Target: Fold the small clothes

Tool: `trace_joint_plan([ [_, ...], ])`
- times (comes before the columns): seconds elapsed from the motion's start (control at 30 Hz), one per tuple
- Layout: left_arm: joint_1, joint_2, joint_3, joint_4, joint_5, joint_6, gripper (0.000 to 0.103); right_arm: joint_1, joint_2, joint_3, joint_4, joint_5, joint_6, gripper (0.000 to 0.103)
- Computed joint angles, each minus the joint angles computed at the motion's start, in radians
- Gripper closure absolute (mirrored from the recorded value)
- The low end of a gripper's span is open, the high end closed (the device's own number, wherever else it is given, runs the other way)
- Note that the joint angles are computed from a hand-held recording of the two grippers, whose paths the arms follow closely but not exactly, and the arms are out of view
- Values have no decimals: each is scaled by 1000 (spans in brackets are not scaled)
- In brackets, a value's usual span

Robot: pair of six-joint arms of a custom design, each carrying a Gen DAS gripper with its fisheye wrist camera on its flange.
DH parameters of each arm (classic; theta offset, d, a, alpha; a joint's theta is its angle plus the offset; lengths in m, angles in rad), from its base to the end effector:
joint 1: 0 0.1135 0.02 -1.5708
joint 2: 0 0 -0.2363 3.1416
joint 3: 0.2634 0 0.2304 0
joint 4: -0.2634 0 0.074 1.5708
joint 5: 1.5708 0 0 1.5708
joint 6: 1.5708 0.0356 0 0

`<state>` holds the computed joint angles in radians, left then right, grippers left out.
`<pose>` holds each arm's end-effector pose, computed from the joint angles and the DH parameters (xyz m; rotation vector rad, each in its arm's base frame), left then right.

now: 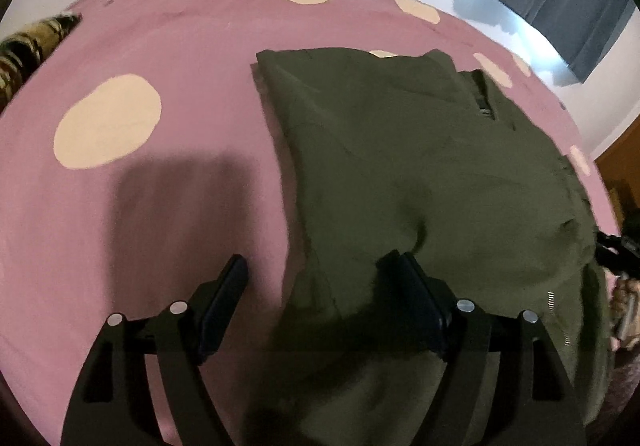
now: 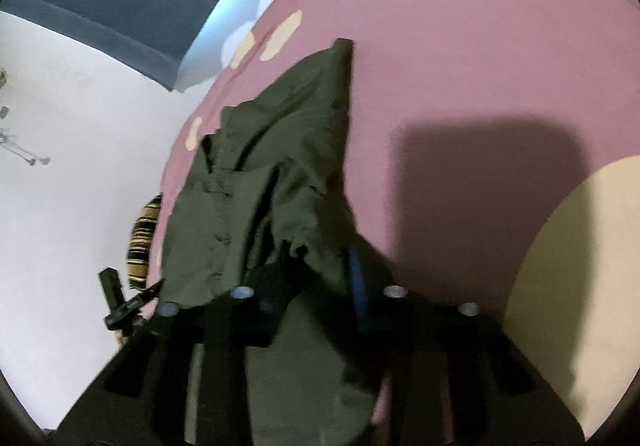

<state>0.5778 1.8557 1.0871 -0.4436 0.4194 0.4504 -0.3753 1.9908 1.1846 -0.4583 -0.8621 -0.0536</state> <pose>0.2805 0.1656 0.1290 -0.0658 2.6179 -0.2517 0.3290 -0.1006 0.1176 0.2233 2.4752 1.0325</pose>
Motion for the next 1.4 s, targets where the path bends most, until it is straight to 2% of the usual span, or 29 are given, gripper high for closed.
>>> trace_joint_plan([
  [0.1,-50,-30,-70,103,-93,-18,33,-7,17,-5,20,-9,7,90],
  [0.2,-66,-38,-89,143,-125,-32,33,-16,11,-22,32,-14,-1,92],
  [0.47,-39,-56,-113,174,-86,-20,31,-23,24,-13,31,-46,3,90],
  [0.53,-15,-62,-108,140,-48,-3,26,-25,18,-17,30,-52,13,88],
  [0.63,35,-83,-113,77,17,25,24,-35,-12,-37,3,-55,-8,78],
  [0.83,225,-165,-181,-88,160,209,21,-96,-103,-114,-132,-69,-157,58],
  [0.93,348,-206,-224,-187,215,362,20,-131,-160,-164,-240,-68,-281,52],
  [1.03,491,-238,-248,-341,248,577,19,-174,-212,-219,-348,-72,-404,49],
  [1.2,662,-252,-254,-568,224,862,18,-259,-255,-282,-564,-56,-670,47],
  [1.4,796,-196,-219,-798,144,1073,18,-358,-300,-365,-767,3,-956,45],
])
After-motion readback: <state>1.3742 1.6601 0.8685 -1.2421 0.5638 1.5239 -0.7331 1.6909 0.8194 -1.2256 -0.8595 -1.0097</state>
